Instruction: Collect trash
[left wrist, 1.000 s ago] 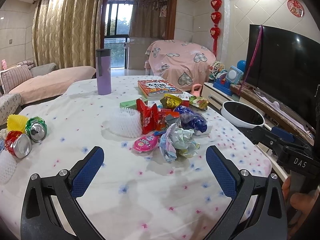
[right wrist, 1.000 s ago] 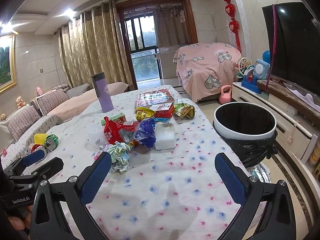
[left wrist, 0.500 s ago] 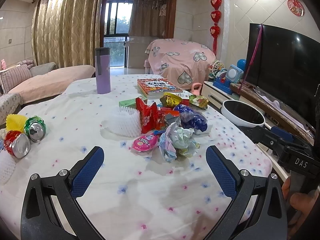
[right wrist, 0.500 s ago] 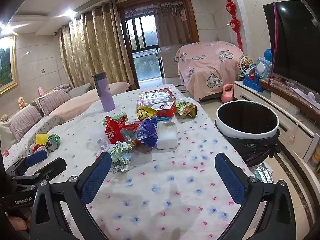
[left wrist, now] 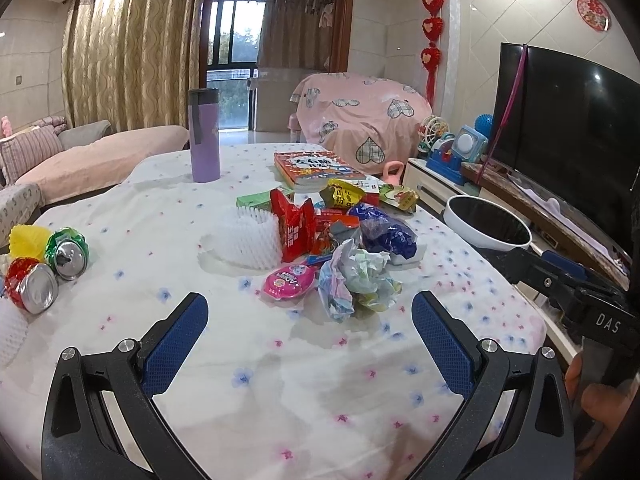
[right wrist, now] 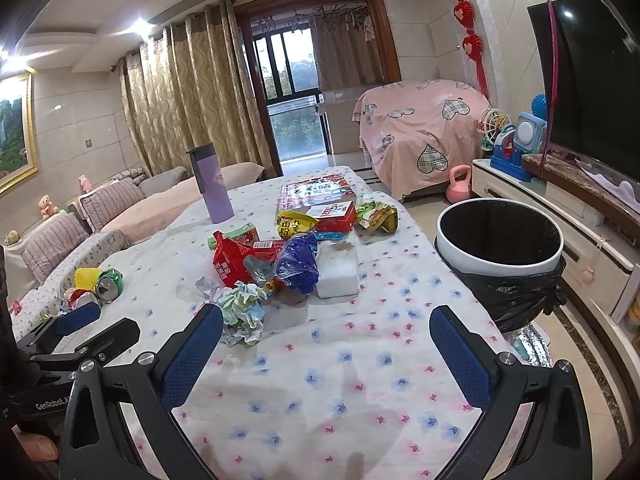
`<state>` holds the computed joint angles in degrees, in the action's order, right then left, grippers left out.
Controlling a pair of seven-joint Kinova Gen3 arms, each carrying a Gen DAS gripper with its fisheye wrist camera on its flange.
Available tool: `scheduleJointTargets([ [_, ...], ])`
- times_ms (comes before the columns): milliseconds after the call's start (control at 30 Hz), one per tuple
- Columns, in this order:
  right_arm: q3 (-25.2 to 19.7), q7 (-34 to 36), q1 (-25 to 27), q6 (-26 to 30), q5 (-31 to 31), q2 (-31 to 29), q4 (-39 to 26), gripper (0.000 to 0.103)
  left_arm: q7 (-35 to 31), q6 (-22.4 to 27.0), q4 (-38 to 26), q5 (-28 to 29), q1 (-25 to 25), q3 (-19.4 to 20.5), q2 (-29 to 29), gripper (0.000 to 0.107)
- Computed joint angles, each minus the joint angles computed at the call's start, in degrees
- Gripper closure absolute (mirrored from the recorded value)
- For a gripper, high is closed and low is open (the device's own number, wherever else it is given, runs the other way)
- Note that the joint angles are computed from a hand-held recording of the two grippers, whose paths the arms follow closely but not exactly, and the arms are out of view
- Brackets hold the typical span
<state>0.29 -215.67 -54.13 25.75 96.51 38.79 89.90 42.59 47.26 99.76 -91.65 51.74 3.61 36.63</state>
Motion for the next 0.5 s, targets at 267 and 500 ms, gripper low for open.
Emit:
scheduleJointTargets([
  [267, -5.45, 3.97, 4.47, 0.52, -1.42, 0.64, -1.54, 0.0, -1.12, -2.6, -0.48, 0.78, -1.23, 0.03, 0.14, 0.004],
  [500, -6.4, 6.36, 6.73, -2.48, -2.78, 1.68, -3.11, 0.001, -4.91, -7.9, -2.41, 3.48, -3.16, -0.86, 0.6, 0.004],
])
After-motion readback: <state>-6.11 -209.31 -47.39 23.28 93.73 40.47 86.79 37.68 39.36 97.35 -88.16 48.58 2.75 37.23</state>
